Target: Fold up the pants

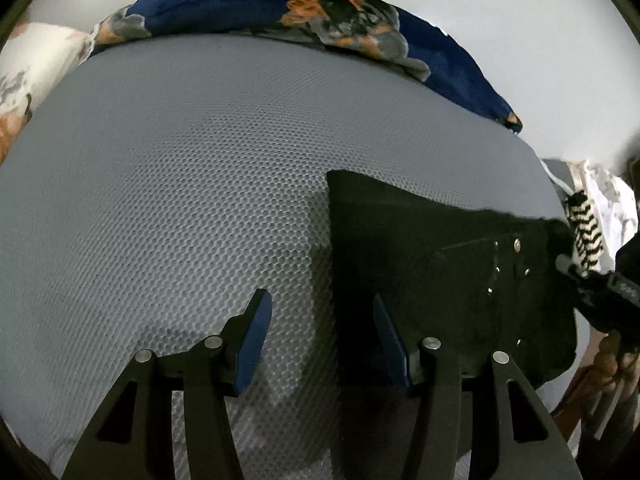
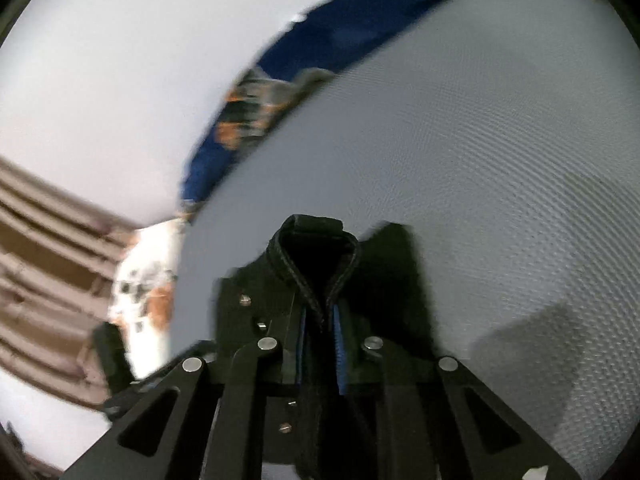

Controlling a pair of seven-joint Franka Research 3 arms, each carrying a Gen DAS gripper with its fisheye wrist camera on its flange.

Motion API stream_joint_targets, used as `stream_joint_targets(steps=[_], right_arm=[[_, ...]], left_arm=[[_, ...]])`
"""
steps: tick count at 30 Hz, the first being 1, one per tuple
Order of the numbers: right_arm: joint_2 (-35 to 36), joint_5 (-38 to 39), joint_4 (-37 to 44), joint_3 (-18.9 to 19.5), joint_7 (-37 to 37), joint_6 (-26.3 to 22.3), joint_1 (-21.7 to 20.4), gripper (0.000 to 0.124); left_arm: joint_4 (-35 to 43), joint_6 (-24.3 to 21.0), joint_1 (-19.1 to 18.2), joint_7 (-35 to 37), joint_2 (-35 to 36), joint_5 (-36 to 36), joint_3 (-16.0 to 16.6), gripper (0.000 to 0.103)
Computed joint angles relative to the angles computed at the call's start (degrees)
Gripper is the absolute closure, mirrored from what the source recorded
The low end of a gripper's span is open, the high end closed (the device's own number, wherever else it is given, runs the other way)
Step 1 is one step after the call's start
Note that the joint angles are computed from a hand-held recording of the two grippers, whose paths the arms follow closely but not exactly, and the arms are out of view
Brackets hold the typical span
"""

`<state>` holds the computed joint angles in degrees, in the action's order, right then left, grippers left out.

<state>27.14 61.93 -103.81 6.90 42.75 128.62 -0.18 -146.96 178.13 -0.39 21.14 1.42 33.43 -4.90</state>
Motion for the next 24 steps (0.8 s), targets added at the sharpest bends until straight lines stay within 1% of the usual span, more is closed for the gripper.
stream_joint_targets(steps=[2,5,7,9,11,13,14,16,18,19,20,21,22,24], right_arm=[[1.52,-2.02,0.46,-0.76,1.79,2.37,1.01,0.113],[3.08,-1.60,1.42,-0.12,2.70,2.10,0.04,0.113],[3.08,-2.41,1.28,0.04,2.15,3.05,0.15,0.111],[2.93,-3.58,1.21,0.11,2.64,3.89,0.57,0.109],[2.43,-4.17,0.79,0.14,3.55,4.59,0.79,0.104],[0.93,-4.40,-0.78,0.14,3.68,5.84,0.94,0.102],[0.21,-4.53,-1.56,0.08,3.61,6.29,1.00,0.101],[-2.39,-4.81,-4.26,-0.20,2.78,7.55,1.14,0.101],[-4.51,-4.79,-6.45,-0.54,1.85,7.97,1.17,0.101],[-5.64,-4.58,-7.63,-0.70,1.11,7.74,1.05,0.101],[-6.74,-4.24,-8.77,-0.92,0.57,7.44,0.96,0.101],[-7.92,-3.90,-10.05,-1.20,0.14,7.17,0.93,0.101],[-8.75,-3.70,-10.96,-1.47,-0.08,6.99,1.10,0.101],[-10.28,-3.38,-12.84,-2.05,-0.82,6.47,1.35,0.101]], left_arm=[[1.20,-0.92,-0.26,-0.33,1.27,1.28,0.21,0.049],[3.25,-2.76,-1.07,0.63,3.69,1.95,0.61,0.049],[4.36,-4.04,-0.84,4.45,5.24,-0.94,-0.12,0.049],[4.78,-4.01,-0.89,6.69,6.05,-2.72,-0.06,0.048],[4.66,-4.43,-0.45,9.70,5.87,-6.05,-0.78,0.048],[4.07,-4.30,-0.64,10.99,5.29,-7.78,-0.73,0.048],[3.78,-4.06,-0.34,12.43,5.09,-9.51,-1.20,0.048],[1.99,-3.16,0.72,17.31,3.94,-15.27,-3.34,0.048],[0.44,-2.46,0.22,20.00,2.86,-18.34,-4.18,0.048],[-0.24,-2.23,-0.52,19.92,2.37,-18.27,-3.92,0.048],[-0.29,-2.75,-1.83,16.90,2.01,-14.69,-2.53,0.048],[-0.50,-3.26,-3.38,12.52,1.44,-9.62,-0.76,0.048],[-0.86,-3.10,-3.23,11.72,1.11,-8.57,-0.98,0.048],[-2.46,-2.07,-2.94,16.17,0.16,-14.15,-2.70,0.048]])
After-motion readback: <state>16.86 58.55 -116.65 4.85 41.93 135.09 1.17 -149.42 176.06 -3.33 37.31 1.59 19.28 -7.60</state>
